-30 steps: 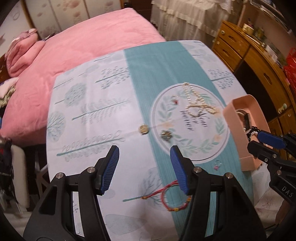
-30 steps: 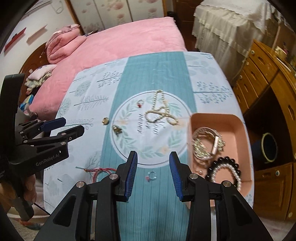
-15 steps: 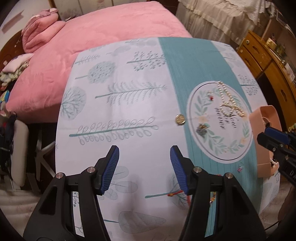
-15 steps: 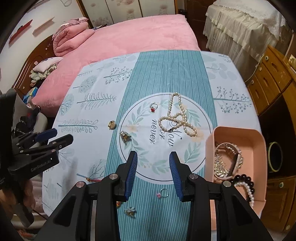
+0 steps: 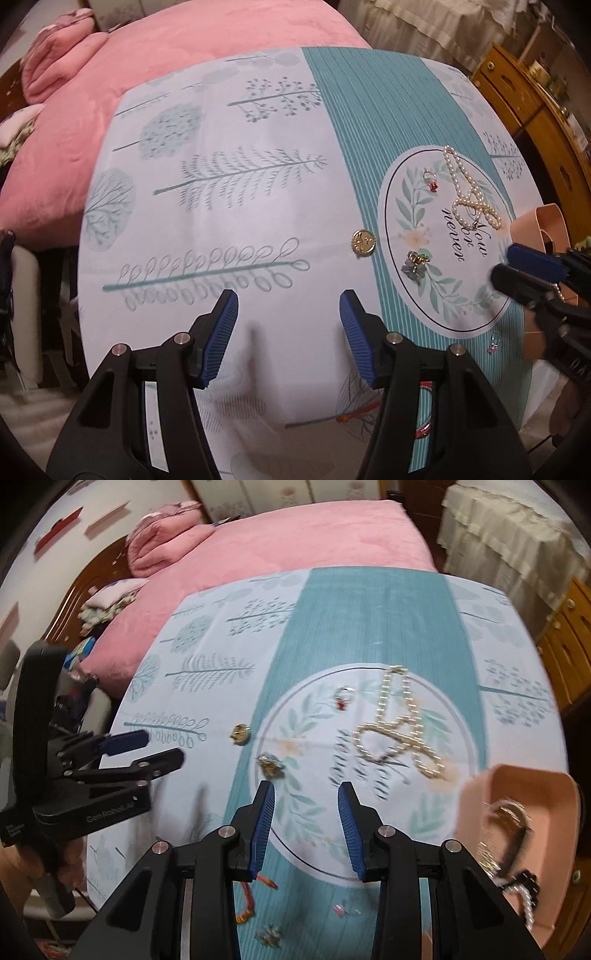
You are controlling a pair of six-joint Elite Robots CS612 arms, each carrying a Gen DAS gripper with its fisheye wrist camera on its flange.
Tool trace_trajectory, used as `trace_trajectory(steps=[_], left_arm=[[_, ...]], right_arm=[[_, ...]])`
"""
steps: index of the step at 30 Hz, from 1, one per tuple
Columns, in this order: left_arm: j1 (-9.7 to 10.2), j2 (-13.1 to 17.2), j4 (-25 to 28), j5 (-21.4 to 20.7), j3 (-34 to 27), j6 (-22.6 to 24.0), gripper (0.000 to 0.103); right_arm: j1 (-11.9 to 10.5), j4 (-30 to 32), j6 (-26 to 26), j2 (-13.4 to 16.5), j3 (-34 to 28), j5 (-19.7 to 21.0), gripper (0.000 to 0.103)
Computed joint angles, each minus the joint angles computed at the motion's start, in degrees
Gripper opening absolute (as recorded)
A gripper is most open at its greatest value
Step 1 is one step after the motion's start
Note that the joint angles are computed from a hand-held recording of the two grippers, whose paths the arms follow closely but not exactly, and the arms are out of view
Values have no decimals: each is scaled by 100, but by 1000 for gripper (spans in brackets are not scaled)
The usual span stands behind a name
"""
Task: Organize jewelry
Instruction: 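Withdraw both tools from the box toward the remaining jewelry, then grasp the silver brooch with the right tool while the left tool grasps the gold coin pendant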
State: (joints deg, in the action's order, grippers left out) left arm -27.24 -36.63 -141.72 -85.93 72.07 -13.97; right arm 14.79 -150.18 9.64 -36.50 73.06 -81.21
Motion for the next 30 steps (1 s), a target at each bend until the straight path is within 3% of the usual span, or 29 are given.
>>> trace_trajectory(steps=[6,15,18,30], left_arm=[[16,118,154,-121,-189,135,54],[47,158,140,-279,-238,143,54],[40,190,146,-292,-285,176,54],[24,504,350,-686,-817,-82,54]], right_arm=[[90,534,-479,341,-553,115,36],[194,762,-914,621,-986,-44,36],[239,841,-1057,684,-1066,-268,17],[70,385,-418,298,-388,-63,16]])
